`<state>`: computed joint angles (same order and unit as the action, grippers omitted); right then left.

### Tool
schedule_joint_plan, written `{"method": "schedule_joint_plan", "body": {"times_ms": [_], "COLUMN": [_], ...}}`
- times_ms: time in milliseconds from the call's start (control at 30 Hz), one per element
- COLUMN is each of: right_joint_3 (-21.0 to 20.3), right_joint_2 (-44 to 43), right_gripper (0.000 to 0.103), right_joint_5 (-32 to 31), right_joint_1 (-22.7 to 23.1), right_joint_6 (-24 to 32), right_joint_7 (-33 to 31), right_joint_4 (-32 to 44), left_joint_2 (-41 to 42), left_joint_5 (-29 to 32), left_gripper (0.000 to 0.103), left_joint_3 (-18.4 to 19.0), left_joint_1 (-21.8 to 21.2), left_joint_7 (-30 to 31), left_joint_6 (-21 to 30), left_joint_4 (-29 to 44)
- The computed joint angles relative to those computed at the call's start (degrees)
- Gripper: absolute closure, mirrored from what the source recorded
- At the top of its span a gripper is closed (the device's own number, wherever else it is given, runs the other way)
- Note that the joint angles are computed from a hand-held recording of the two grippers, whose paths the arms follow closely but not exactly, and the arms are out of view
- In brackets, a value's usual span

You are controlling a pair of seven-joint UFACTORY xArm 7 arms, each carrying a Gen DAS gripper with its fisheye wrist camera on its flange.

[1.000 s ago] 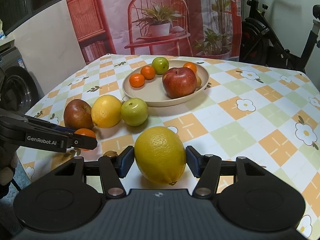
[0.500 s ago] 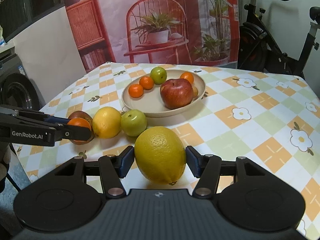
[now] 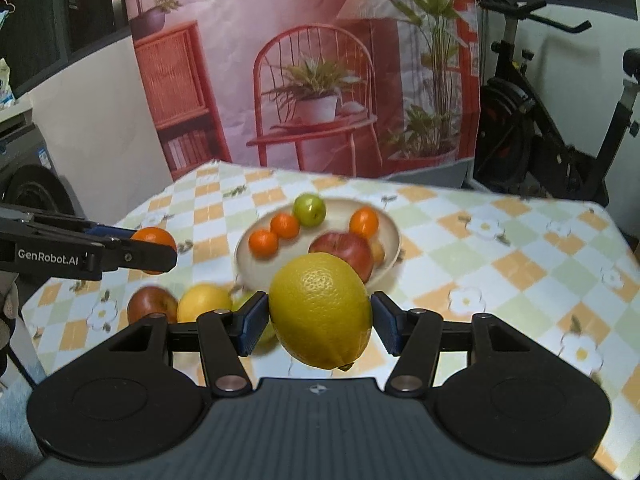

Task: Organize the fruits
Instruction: 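Carry the lemon over the plate with the right gripper while the left gripper carries the tangerine there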

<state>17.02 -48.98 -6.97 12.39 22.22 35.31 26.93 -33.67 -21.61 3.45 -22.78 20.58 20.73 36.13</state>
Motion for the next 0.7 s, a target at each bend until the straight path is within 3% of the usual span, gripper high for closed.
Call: {"method": "schedule_joint_plan", "body": {"times_ms": [367, 700], "right_joint_3": [-2.2, -5.4], "right_joint_2": [7.0, 18.4], "right_gripper": [0.044, 0.044], "right_joint_5": [-1.8, -0.9], "right_joint_1": [-3.3, -4.0], "right_joint_6": [-3.6, -8.2], "right_joint_7": [-4.6, -9.9], "right_joint_4": [5.6, 12.2], "left_joint_2": [7.5, 16.3], "left_joint_5": [-2.4, -6.0], "left_gripper": [0.060, 0.060], "left_joint_3": [1.1, 0.3], "left_joint_1": [-1.0, 0.4], "left_joint_7": [2.3, 7.2], "left_joint_6": [-2.8, -1.6], "left_joint_4": [6.8, 12.3]}}
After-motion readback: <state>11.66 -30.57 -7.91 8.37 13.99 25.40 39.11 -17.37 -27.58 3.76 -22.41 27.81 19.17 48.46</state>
